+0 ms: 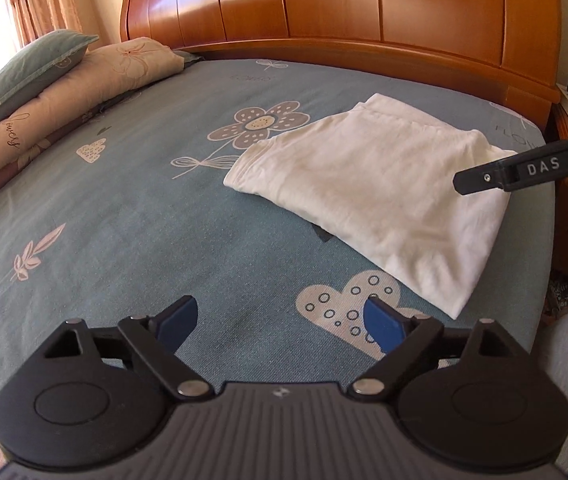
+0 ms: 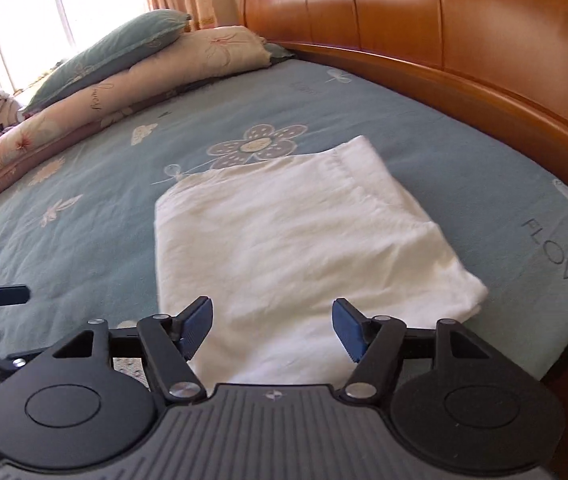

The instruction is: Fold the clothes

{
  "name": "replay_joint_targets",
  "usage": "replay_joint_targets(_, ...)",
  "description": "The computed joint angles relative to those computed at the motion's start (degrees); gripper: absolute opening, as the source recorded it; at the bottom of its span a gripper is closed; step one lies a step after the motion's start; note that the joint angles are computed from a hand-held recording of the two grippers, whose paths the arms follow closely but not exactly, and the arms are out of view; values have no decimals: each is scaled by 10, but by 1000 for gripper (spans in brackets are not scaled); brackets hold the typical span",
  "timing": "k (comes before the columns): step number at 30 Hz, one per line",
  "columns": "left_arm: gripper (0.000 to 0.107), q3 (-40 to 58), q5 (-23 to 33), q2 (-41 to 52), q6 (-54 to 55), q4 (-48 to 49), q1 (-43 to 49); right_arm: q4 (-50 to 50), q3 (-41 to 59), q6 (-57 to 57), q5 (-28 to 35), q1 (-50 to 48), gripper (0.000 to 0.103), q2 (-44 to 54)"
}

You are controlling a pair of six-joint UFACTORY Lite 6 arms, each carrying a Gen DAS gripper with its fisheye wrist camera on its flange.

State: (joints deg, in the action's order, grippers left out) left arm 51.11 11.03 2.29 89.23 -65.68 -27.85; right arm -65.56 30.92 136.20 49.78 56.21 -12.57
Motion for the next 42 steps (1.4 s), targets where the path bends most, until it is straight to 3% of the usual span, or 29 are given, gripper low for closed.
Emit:
replay_joint_targets(3,94,-26,-16,-31,-38,18,-5,12,-48,1,-76,-100,71,-22)
replay_joint_targets(5,94,-38,-12,-50,-68,48,-4,12,-67,24,-83,-103,71,-39)
replay_joint_targets(7,94,-62,-2,-82,-34,18,2,44,-40,11,-37,-58,72,-37)
replay_joint_targets(10,94,-101,4,-139,25,-37,7,60,7,21,23,21,82,-19)
replay_joint_targets(13,94,-137,11,-204,24,-51,14,82,72,24,82,88,86,30)
replay_joint_targets(19,94,-166,34,-289,-171,107,44,136,206,23,167,184,99,158)
replay_joint_targets(23,99,-203,44,-362,-256,174,66,161,271,21,177,228,103,229)
replay_joint_targets(30,101,-251,144,-507,-287,207,144,195,404,22,215,283,103,347)
replay_joint_targets(32,102,-255,201,-544,-264,189,192,203,439,12,230,293,103,368)
replay_joint_targets(36,102,-249,297,-580,-234,183,274,219,513,-15,280,315,103,408)
replay_joint_targets(42,102,-241,377,-591,-215,196,355,225,590,-22,352,341,103,442)
